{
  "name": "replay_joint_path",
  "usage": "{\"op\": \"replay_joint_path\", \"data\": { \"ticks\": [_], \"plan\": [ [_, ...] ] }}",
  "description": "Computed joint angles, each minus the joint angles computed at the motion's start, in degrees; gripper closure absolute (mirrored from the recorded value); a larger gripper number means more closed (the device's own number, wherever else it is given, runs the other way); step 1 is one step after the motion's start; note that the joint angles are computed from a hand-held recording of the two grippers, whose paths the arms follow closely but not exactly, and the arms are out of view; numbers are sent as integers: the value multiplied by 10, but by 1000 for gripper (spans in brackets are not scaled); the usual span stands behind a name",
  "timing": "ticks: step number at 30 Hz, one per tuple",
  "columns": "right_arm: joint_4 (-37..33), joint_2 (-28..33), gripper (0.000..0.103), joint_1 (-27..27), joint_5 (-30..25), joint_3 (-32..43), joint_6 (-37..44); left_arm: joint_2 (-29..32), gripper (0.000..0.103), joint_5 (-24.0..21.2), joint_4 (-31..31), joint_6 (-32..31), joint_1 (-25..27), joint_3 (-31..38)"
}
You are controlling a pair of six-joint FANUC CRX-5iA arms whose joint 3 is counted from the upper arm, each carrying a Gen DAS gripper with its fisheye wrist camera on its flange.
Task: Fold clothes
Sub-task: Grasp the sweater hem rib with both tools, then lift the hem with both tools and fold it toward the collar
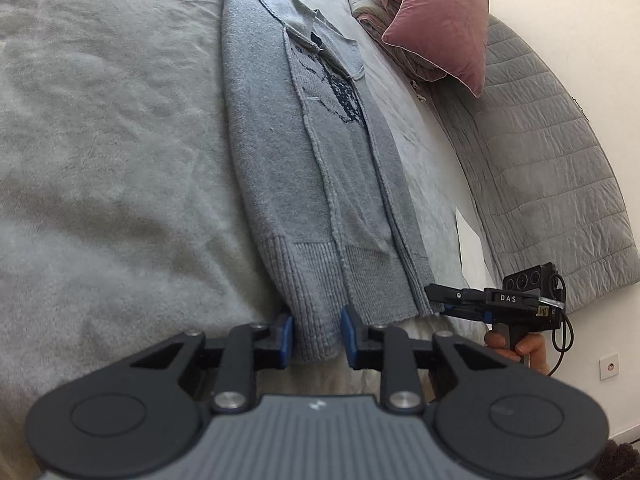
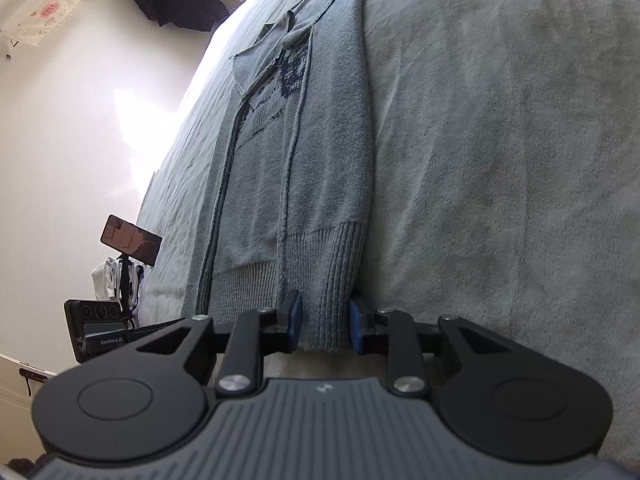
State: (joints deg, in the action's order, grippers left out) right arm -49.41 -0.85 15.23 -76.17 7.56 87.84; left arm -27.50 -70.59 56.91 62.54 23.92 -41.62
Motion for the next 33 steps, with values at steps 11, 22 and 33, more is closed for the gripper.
{"op": "replay_joint_path", "data": {
  "ticks": [11, 22, 33],
  "plan": [
    [-64, 26, 87, -28, -47, 43, -12, 5, 94, -17, 76, -1, 4, -28],
    [-82, 73, 87, -26, -39, 107, -20, 28, 95, 60, 198, 0, -44, -29],
    [-75, 120, 87, -28, 34, 126, -58, 85, 95, 167, 217, 40, -73, -8]
  ]
}}
